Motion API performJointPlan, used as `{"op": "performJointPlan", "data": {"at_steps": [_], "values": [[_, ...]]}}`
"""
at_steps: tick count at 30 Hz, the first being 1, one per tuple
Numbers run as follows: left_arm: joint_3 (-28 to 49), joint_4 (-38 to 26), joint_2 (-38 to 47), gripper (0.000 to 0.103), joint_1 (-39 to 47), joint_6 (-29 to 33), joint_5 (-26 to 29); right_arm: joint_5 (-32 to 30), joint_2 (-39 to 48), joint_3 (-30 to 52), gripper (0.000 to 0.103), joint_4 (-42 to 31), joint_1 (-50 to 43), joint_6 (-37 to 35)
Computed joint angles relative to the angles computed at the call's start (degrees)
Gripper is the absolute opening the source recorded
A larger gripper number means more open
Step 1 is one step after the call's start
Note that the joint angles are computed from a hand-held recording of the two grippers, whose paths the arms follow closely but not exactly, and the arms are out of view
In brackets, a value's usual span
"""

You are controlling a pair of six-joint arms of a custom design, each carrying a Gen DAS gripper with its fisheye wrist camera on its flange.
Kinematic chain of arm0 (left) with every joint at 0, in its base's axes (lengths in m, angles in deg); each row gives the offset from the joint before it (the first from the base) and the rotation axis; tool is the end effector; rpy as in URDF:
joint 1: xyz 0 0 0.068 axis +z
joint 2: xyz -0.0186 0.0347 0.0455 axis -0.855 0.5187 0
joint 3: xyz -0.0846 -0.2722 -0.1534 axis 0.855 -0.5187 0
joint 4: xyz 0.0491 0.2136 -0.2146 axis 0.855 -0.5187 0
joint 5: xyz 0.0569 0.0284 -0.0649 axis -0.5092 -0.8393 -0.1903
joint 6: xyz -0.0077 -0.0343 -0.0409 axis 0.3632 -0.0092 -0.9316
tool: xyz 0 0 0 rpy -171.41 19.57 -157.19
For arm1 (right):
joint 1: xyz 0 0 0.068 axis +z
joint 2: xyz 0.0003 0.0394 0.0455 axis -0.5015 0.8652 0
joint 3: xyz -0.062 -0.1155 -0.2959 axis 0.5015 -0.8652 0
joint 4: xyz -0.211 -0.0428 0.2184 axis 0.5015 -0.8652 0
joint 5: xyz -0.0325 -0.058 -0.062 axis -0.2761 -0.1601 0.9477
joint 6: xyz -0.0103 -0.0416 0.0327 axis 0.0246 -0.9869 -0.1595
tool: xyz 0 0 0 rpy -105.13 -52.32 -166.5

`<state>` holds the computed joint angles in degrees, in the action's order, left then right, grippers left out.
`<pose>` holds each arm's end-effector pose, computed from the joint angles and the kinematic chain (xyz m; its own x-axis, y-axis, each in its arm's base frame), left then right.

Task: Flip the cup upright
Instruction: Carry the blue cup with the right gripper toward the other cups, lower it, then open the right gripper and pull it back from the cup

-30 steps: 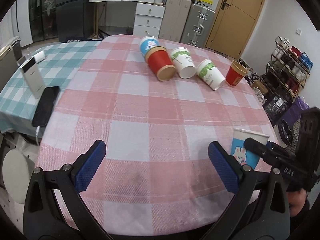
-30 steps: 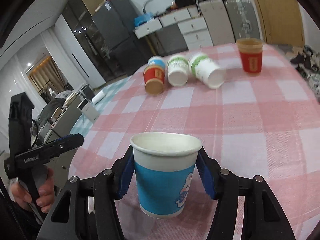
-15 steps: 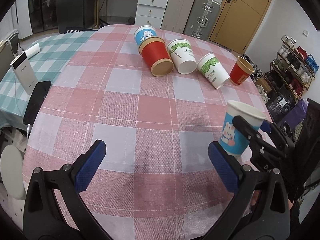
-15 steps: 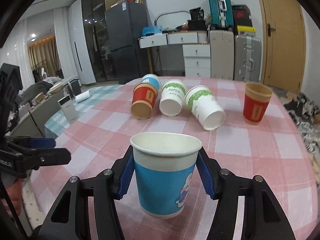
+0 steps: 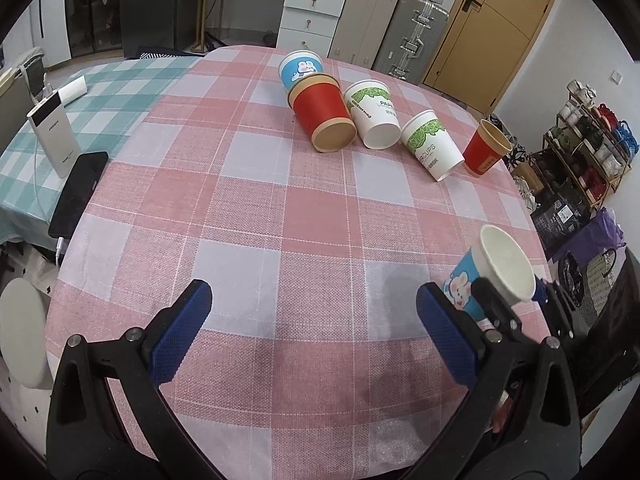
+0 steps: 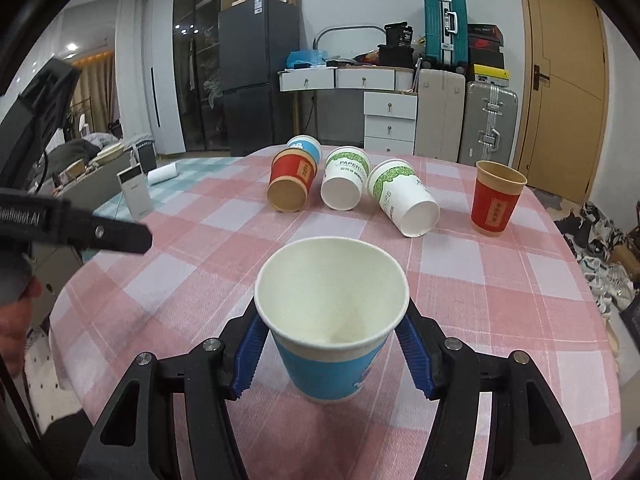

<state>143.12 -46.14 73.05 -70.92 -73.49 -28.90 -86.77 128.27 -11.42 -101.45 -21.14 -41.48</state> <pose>0.1261 -0.0206 0.3665 -0.6976 -0.4667 -0.5436 -0.4089 0.8824 -0.2328 0.2263 0.0519 0.2783 -0.4557 -0.3964 -0.7970 -0.6754 0.7372 0.0196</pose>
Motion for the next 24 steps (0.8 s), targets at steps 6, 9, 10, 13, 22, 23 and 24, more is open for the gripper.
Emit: {"op": "performJointPlan", "data": {"at_steps": [6,9,10,13,22,23,24], "values": [[1.21,-1.49,-0.90,0.102,-5.63,-3.86,-4.22,0.62,0.40,0.41,0.094,-3.86,-0.28,1.35],[2.25,-2.84,-0.95,0.102,-8.97,-5.78,-6.68,-0.89,-0.65,0.51,0.096,-6.62,-1.61,-0.20],[2.58,-3.19,-1.06,0.102,-10.09,-6.50,-7.45,-1.49,-0.95,0.71,0.097,-8.05,-2.29,-0.73],[3.75,-4.31,-0.95,0.102,-14.23,-9.22,-9.92,-5.70,-2.10,1.47,0.097,-12.40,-6.34,-2.84],[8.82,-7.68,4.74,0.102,-33.58,-19.42,-19.94,-18.63,-4.52,10.83,0.103,-25.45,-22.70,-4.67],[9.44,-7.93,5.45,0.102,-35.33,-20.21,-20.88,-19.03,-4.30,12.01,0.103,-26.61,-23.69,-5.06],[10.20,-8.38,6.25,0.102,-37.15,-21.05,-21.98,-19.53,-3.95,13.32,0.103,-28.11,-24.58,-5.58]]}}
